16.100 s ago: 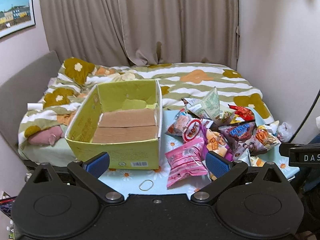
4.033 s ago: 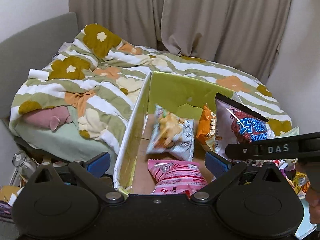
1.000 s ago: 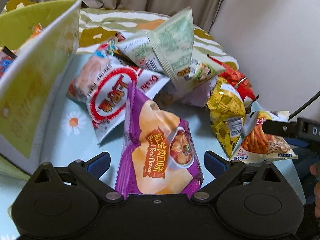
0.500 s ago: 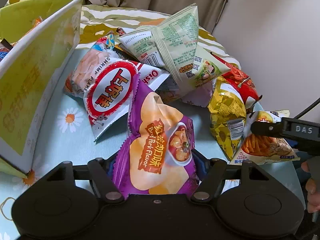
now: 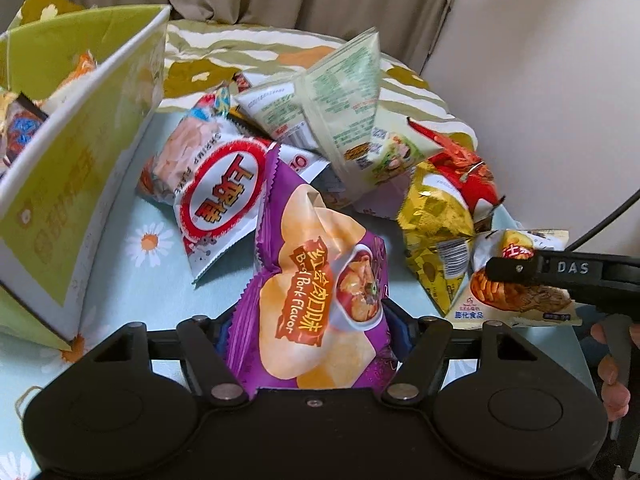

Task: Organize snacks
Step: 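Grasp the purple pork-flavour bag with the left tool while the right tool grasps the white fries chip bag, then lift both held bags and carry them over the cardboard box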

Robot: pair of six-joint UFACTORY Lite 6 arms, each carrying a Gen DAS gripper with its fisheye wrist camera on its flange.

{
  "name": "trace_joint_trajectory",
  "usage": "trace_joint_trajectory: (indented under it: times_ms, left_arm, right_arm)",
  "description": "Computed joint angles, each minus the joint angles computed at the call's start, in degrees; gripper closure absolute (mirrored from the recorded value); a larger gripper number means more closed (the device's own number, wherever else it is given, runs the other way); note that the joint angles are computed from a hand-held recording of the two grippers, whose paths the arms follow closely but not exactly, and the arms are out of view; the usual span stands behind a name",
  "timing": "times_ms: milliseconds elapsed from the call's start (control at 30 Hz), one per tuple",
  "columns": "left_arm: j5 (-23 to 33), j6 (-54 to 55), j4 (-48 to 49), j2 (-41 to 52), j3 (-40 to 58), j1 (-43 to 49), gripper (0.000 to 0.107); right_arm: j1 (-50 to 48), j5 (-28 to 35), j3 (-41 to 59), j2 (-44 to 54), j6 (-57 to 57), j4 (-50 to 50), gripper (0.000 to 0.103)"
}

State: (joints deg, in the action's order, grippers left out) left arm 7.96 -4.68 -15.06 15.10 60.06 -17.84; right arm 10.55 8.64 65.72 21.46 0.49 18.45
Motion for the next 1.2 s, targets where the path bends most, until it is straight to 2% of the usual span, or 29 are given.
trace_joint_trajectory:
  times_ms: [167,300,400,533,733,833,967,1067,1200]
  left_arm:
    - [1.68,-5.89,7.09,-3.29,-0.94,-0.67,0.034]
    - [3.36,-4.52,7.40,-6.65,-1.42,-1.06,0.034]
    - [5.11,-5.58,9.73,-10.40,-2.21,-1.00,0.034]
    - [7.87,-0.28,5.69,-14.95,-2.56,0.47,0.034]
    - [13.00,18.11,-8.26,-20.30,-0.73,6.76,0.034]
    - [16.01,27.62,-15.67,-22.06,0.74,12.23,0.034]
    - [19.81,35.98,-20.67,-23.47,2.94,19.20,0.034]
    - [22.95,42.30,-24.26,-22.69,5.85,25.50,0.034]
    - [28.09,51.32,-29.43,-19.13,11.73,35.20,0.034]
  right_arm:
    - [0.37,0.16,-3.34,-3.94,7.24,-5.84,0.033]
    - [1.76,0.34,-6.31,-8.22,20.64,-17.45,0.033]
    - [2.73,1.59,-8.22,-11.95,25.47,-20.46,0.033]
    - [5.32,4.08,-9.79,-17.26,39.91,-33.16,0.033]
    - [11.98,10.38,-8.49,-23.68,59.18,-49.82,0.033]
    - [15.14,12.68,-5.06,-23.78,61.55,-50.77,0.033]
    - [20.77,15.73,2.86,-20.11,67.76,-55.55,0.033]
    - [25.06,17.86,11.51,-14.39,69.73,-57.57,0.033]
    - [30.17,21.52,28.00,-2.75,68.67,-57.25,0.033]
